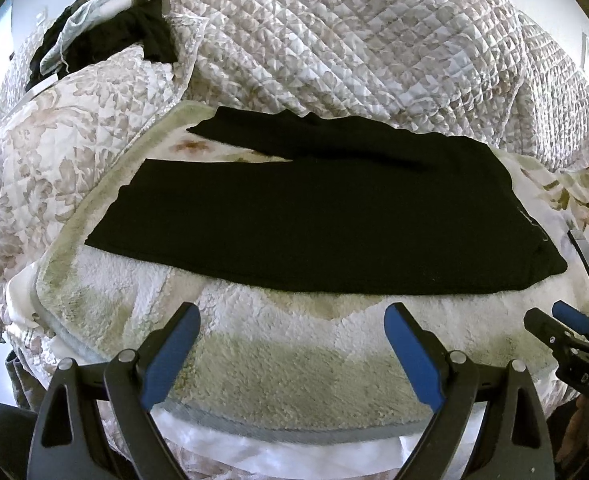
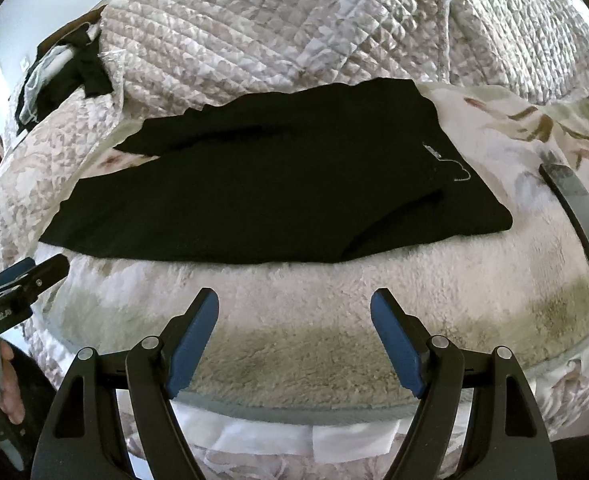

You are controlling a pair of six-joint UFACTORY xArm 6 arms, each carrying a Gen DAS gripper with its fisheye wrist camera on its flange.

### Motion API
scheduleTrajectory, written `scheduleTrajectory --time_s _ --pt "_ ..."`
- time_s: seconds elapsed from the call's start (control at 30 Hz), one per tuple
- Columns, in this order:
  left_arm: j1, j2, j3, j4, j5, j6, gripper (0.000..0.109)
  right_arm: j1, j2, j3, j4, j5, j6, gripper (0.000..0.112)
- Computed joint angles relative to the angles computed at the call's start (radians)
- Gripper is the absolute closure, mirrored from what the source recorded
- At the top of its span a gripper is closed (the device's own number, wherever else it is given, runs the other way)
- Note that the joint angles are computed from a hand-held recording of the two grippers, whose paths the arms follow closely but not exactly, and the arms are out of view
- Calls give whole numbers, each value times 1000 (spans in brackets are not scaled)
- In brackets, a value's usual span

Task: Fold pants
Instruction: 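Lower both grippers onto the pants waistband and close on it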

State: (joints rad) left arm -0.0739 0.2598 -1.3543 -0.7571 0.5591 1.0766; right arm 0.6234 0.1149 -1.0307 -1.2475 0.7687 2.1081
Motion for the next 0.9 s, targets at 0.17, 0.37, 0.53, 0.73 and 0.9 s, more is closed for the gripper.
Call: scheduleTrajectory --time_s 0.17,0.37,0.53,0.73,0.9 --pt "2 36 -35 7 10 -14 19 -31 -2 12 13 -47 17 34" --pt "1 90 -84 28 5 -38 24 -56 -5 17 26 -46 18 34" --pt "10 148 -147 37 4 -69 28 -81 -12 37 29 -62 49 34" --pt "21 214 -218 65 0 -126 32 -97 -25 56 12 -61 83 34" --pt "37 266 -282 80 13 -175 34 -112 -42 75 -20 -59 138 34"
